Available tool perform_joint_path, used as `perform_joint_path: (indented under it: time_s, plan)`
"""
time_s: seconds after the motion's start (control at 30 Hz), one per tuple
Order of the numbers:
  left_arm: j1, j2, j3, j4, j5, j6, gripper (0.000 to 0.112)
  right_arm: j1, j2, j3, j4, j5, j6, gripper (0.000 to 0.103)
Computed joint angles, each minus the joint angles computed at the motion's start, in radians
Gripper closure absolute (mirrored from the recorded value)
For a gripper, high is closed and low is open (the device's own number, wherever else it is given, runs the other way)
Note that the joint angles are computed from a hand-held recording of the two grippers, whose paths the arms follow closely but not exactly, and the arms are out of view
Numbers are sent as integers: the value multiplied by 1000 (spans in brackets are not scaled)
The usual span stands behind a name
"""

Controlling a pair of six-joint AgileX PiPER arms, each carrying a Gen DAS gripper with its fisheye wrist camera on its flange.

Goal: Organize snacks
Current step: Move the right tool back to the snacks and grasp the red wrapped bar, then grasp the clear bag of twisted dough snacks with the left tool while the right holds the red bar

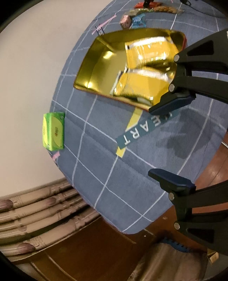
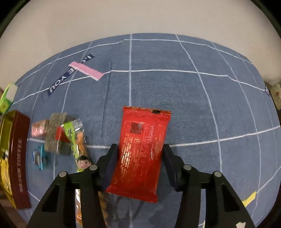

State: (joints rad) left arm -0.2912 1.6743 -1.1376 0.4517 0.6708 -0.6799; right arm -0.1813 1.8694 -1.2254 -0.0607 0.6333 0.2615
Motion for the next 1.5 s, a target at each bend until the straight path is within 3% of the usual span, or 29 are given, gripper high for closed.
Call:
perform_joint_path:
  time_s: [0.27, 0.63, 0.9, 1.2, 1.5]
  plan:
    - [-181, -16, -45, -18, 42, 7, 48, -63, -108, 203, 126, -190, -243, 59]
    - [-444, 156, -245, -188, 16, 184, 48, -197, -213, 423, 433, -398, -688, 60]
    - [-518, 305, -422, -318, 16, 308, 48, -256, -230, 465, 680, -430, -1005, 60]
    - [-569, 456, -623, -380, 83, 355, 48, -299, -236, 510, 1042, -461, -1414, 59]
    - [-603, 600, -830, -426, 195, 390, 48, -294, -239, 516, 1078, -474, -1443, 58]
